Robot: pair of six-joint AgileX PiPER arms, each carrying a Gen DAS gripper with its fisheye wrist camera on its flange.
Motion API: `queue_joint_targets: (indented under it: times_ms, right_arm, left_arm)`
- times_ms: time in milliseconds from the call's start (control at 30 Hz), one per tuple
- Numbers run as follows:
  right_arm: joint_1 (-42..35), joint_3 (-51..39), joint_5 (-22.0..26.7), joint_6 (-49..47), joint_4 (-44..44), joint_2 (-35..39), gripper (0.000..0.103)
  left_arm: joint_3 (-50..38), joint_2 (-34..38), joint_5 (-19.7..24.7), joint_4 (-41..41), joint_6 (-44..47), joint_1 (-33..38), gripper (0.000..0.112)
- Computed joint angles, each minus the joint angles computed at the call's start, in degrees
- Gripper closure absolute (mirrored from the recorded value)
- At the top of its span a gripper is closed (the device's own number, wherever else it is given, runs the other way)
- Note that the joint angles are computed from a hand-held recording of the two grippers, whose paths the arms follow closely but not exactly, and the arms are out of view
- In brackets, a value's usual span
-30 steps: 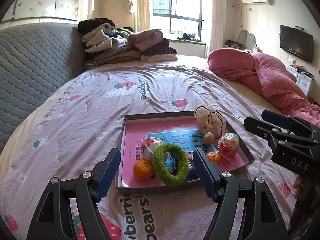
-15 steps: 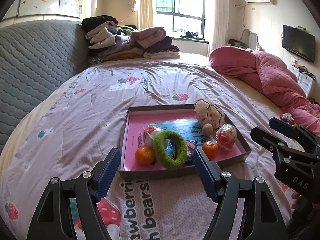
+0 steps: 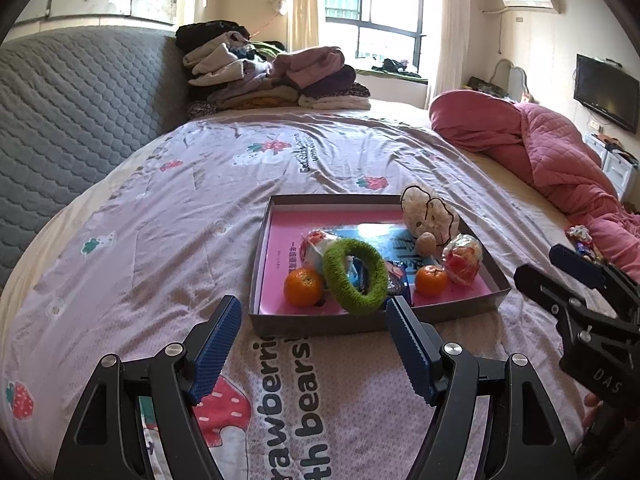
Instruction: Organize objects
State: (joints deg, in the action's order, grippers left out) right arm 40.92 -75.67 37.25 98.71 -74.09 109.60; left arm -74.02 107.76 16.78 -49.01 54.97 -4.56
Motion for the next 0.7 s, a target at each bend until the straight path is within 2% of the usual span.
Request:
queue_joint_targets:
  times_ms: [367, 467, 567, 700]
  right_arm:
    - [2.15, 1.60, 2.42, 5.01, -2.19, 1.26, 0.039]
    - [2.59, 2.37, 2.97, 6.67, -2.72, 1.52, 0.039]
    - [2.90, 3.19, 2.94, 8.20, -3.04, 1.80, 0.039]
    - [3.53, 4.06, 3.80, 9.78, -3.88, 2.03, 0.039]
  left_arm:
    - [2.97, 0.10, -1.66, -3.86, 4.18, -0.26, 0.036]
    - [4.63, 0.20, -2.34, -10.83, 11.08, -0.11, 0.036]
    - [5.14, 0.69, -2.06, -13.17, 13.76, 0.03, 0.036]
    - [7.68, 0.31, -4.58, -22.13, 22.45, -0.52, 0.036]
